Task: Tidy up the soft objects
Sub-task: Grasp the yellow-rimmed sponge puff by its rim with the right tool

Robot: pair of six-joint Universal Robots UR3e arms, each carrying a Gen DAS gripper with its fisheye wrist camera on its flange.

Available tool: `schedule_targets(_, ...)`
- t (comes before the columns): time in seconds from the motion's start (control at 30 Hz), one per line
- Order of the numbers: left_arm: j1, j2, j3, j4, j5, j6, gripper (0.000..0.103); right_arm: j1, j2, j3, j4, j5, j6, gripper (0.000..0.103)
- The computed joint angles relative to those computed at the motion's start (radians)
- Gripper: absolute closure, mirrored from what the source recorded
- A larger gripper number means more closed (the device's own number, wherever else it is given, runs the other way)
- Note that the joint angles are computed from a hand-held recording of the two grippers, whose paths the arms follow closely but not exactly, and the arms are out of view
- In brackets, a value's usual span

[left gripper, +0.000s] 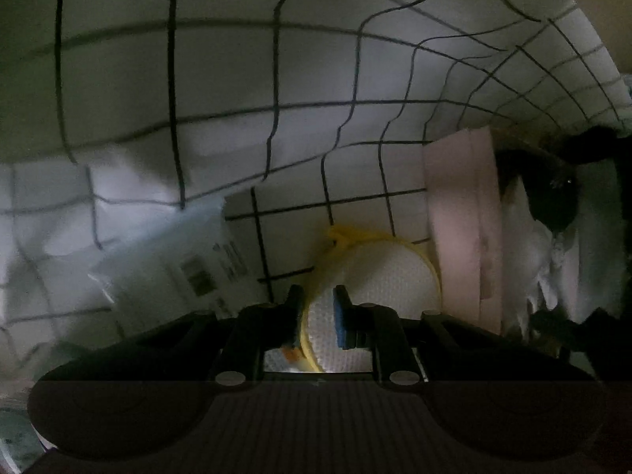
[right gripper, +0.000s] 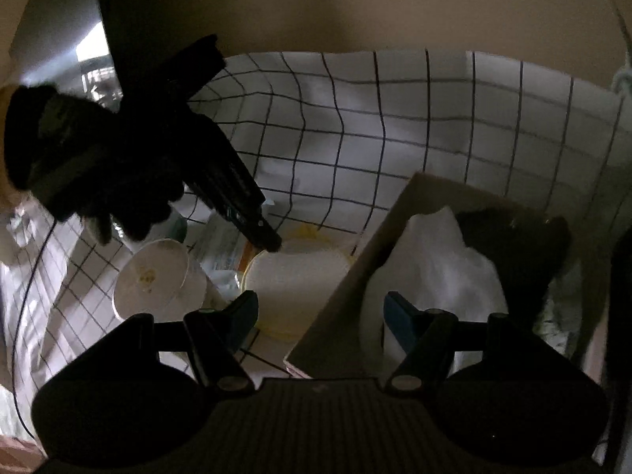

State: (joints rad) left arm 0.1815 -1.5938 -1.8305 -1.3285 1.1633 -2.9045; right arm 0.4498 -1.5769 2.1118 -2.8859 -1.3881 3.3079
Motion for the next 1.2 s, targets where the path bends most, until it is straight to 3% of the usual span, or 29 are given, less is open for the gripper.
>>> schedule_targets(0.2, 0.082, 0.017, -0.026, -0.044, -0.077, 0.051, 0.073, -0.003, 0.035, -0.019, 0.012, -0.001, 0.046, 0.032)
schedule_targets(0.5, 0.241, 0.033, 0.061, -0.351, -0.222, 0.293, 0.076, -0.012, 0.093, -0.019, -0.029, 0.071, 0.102, 0.032)
schedule_targets(0.57, 0.215, 0.020, 0.062, -0.328, -0.198, 0.290, 0.075, -0.009, 0.110, -0.028, -0.036, 0.069, 0.114, 0.032)
schedule_targets(0.7, 0.125, -0.009, 0.008, -0.146, -0.138, 0.162, 0.075, -0.006, 0.148, -0.049, -0.049, 0.072, 0.144, 0.031)
schedule_targets(0.8, 0.113, -0.020, -0.012, -0.088, -0.126, 0.121, 0.074, 0.008, 0.182, -0.073, -0.067, 0.046, 0.174, 0.031)
schedule_targets(1.2, 0.146, -0.037, -0.015, -0.063, -0.119, 0.081, 0.078, 0.035, 0.276, -0.113, -0.168, 0.025, 0.172, 0.031)
